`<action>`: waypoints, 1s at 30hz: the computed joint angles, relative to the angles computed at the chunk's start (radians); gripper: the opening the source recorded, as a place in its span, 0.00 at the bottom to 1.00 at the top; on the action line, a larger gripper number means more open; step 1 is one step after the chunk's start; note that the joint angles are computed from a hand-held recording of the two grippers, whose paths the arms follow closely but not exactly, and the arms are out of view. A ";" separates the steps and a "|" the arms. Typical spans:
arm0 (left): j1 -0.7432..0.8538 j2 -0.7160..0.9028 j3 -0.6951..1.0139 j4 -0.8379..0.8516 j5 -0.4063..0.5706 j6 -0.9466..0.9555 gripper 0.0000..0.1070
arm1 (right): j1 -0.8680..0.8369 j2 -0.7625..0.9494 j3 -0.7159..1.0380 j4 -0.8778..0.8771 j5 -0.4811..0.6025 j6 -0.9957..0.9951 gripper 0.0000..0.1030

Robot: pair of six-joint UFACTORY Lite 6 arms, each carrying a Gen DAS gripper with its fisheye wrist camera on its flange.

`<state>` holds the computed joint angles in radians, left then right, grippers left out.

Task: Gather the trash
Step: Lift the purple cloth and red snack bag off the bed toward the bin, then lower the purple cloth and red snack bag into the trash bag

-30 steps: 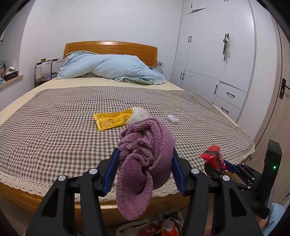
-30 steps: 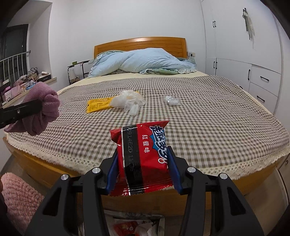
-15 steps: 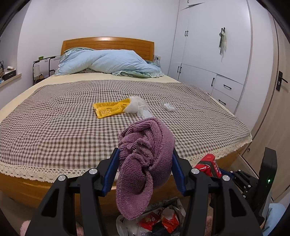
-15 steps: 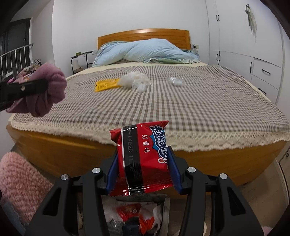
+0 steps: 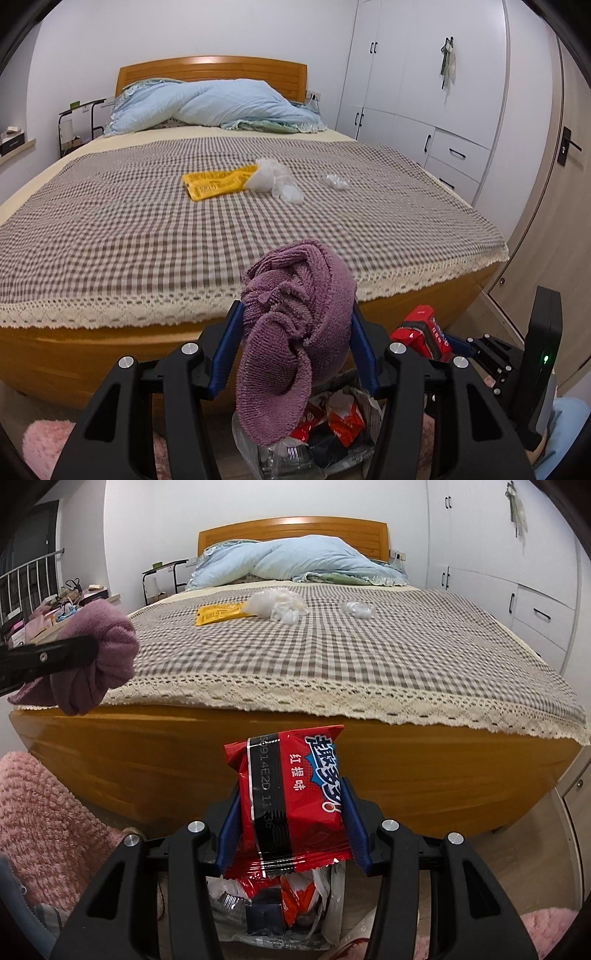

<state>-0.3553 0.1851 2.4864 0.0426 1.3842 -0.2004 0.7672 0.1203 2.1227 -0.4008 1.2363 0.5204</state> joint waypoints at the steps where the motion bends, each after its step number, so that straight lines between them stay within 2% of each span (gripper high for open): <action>1: 0.000 -0.034 -0.061 -0.002 -0.021 -0.002 0.49 | 0.003 -0.007 -0.011 -0.004 0.002 0.008 0.47; 7: 0.001 -0.166 -0.307 -0.009 -0.095 -0.009 0.49 | -0.002 -0.028 -0.062 0.019 0.013 0.010 0.47; 17: 0.012 -0.300 -0.609 -0.017 -0.179 -0.013 0.49 | -0.022 -0.009 -0.086 0.066 0.026 -0.023 0.47; 30: 0.040 -0.373 -0.833 -0.063 -0.245 0.014 0.49 | -0.070 0.020 -0.144 0.145 0.016 -0.085 0.47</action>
